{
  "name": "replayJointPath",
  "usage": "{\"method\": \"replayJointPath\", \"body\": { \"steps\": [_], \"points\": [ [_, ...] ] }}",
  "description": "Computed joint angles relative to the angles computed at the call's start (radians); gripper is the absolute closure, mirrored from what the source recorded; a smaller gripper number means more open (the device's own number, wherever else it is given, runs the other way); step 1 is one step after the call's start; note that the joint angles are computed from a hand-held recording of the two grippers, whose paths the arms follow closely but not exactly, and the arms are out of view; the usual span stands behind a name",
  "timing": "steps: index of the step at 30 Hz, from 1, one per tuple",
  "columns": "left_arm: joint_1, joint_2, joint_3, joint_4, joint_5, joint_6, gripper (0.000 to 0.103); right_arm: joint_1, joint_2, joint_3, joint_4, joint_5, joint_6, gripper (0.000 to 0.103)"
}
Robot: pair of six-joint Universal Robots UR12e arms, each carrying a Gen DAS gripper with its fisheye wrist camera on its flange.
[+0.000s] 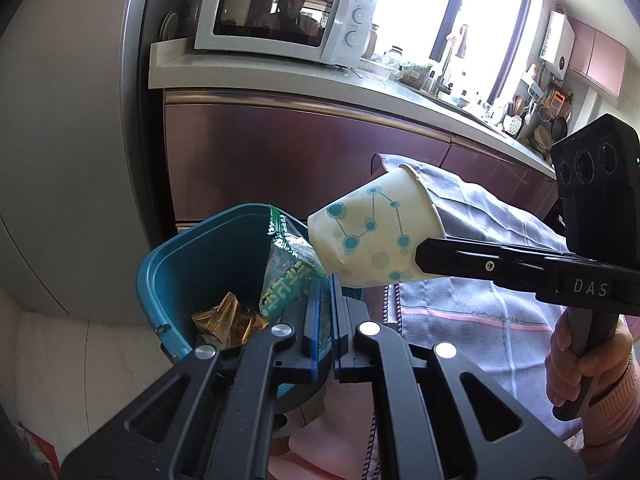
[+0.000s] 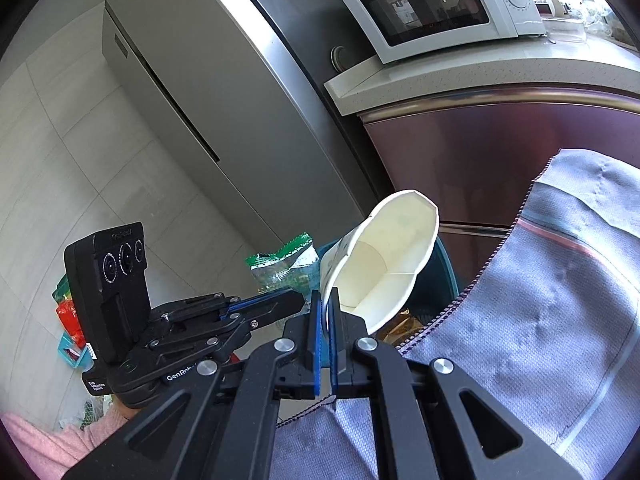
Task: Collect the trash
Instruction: 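Carry the plastic bag and paper cup to the teal bin and release both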
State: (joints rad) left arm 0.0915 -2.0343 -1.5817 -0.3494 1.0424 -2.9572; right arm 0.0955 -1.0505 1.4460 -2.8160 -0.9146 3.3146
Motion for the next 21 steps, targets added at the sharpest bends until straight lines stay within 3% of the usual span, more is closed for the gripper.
{"method": "replayJointPath", "body": {
  "steps": [21],
  "points": [
    [-0.017,-0.088,0.091,-0.111,0.074,-0.008,0.098,0.034,0.084,-0.14,0.199,-0.067,-0.041,0.1]
  ]
}}
